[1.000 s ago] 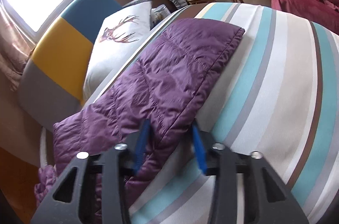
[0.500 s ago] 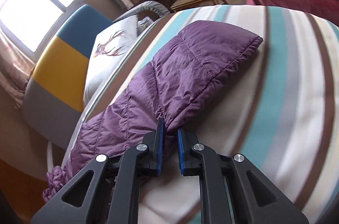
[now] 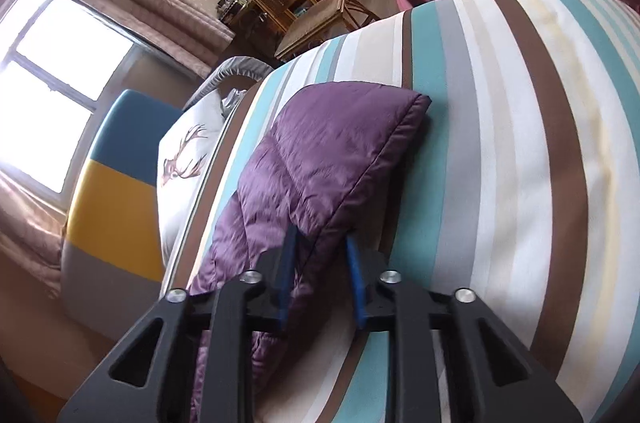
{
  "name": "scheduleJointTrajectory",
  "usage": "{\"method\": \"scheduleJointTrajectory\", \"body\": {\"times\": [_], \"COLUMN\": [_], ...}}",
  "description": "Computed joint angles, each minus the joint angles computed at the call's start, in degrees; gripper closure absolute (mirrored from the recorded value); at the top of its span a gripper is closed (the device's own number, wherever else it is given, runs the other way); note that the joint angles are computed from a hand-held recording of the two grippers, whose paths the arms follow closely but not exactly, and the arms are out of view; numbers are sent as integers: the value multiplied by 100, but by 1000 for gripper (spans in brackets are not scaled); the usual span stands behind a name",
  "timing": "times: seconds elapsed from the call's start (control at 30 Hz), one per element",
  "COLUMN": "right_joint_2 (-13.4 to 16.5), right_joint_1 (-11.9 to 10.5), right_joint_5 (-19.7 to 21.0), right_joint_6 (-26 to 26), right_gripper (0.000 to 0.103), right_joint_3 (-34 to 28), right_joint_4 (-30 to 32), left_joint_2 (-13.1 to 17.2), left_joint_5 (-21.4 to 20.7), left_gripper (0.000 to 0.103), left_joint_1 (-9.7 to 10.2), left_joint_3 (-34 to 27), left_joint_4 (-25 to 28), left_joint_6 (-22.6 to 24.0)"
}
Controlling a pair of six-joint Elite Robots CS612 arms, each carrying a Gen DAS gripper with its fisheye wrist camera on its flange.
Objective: Fold large clothes
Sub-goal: 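Lift the held sleeve with the right tool and fold it across the jacket body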
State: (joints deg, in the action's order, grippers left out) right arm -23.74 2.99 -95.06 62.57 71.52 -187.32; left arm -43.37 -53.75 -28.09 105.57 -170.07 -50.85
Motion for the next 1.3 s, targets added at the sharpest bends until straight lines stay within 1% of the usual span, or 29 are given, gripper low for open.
{"method": "scheduleJointTrajectory", "body": {"times": [0.03, 0.07, 0.13, 0.17, 0.23, 0.3, 0.37, 0.43, 0.6, 0.7, 0.73, 0.77, 0.83, 0.87, 0.9, 0.93, 0.97, 1.03, 1.13, 1.2, 1.23, 1.27, 1.3], "right_joint_2": [7, 17, -10, -21, -62, -82, -93, -113, -97, -83, -80, -83, -132, -147, -164, -185, -201, -233, -342, -386, -369, -341, -314], "right_joint_1": [-13, -11, 24, 70, 151, 242, 342, 433, 729, 927, 979, 991, 1002, 985, 957, 927, 893, 779, 566, 433, 382, 351, 324], "right_joint_5": [51, 69, -20, -137, -292, -336, -252, -175, 206, 398, 477, 566, 543, 538, 501, 383, 231, -23, -261, -311, -292, -295, -441], "right_joint_6": [-39, -194, -584, -920, -1426, -1909, -2322, -2622, -3680, -4363, -4441, -4317, -3940, -3787, -3744, -3683, -3550, -3021, -1798, -944, -666, -568, -568], "right_gripper": [88, 92, 94, 94, 94, 94, 94, 94, 94, 94, 94, 94, 93, 85, 78, 55, 38, 37, 38, 39, 41, 41, 41], "right_joint_3": [-15, -64, -99, -155, -151, -214, -295, -337, -549, -680, -722, -726, -599, -567, -521, -458, -399, -282, -46, 88, 119, 129, 82], "right_joint_4": [-19, -8, -6, -23, -215, -302, -357, -376, -377, -214, -65, 61, 156, 269, 347, 399, 444, 556, 1042, 1300, 1246, 1094, 1082], "left_joint_2": [21, 66, 131, 138, 151, 163, 173, 177, 167, 166, 166, 167, 171, 171, 172, 173, 171, 171, 171, 172, 173, 173, 172], "left_joint_5": [-3, -8, -203, -260, -501, -628, -581, -542, -540, -542, -542, -539, -551, -550, -555, -559, -554, -548, -544, -548, -549, -547, -546], "left_gripper": [2, 2, 2, 2, 2, 2, 2, 2, 2, 2, 2, 2, 2, 2, 2, 2, 2, 2, 2, 2, 2, 2, 2], "left_joint_1": [32, 63, 117, 135, 202, 241, 219, 203, 197, 199, 199, 198, 202, 200, 202, 203, 202, 200, 199, 200, 199, 198, 197], "left_joint_3": [-44, -76, -67, -41, 11, 58, 40, 32, 39, 37, 36, 40, 44, 54, 58, 63, 64, 65, 63, 69, 64, 63, 64], "left_joint_4": [91, 83, -133, -248, -512, -723, -676, -638, -620, -612, -615, -627, -663, -678, -694, -708, -699, -698, -688, -707, -701, -694, -694], "left_joint_6": [-18, -23, -28, -39, -68, -100, -103, -113, -117, -113, -113, -114, -116, -117, -116, -115, -117, -117, -117, -116, -118, -118, -119]}}
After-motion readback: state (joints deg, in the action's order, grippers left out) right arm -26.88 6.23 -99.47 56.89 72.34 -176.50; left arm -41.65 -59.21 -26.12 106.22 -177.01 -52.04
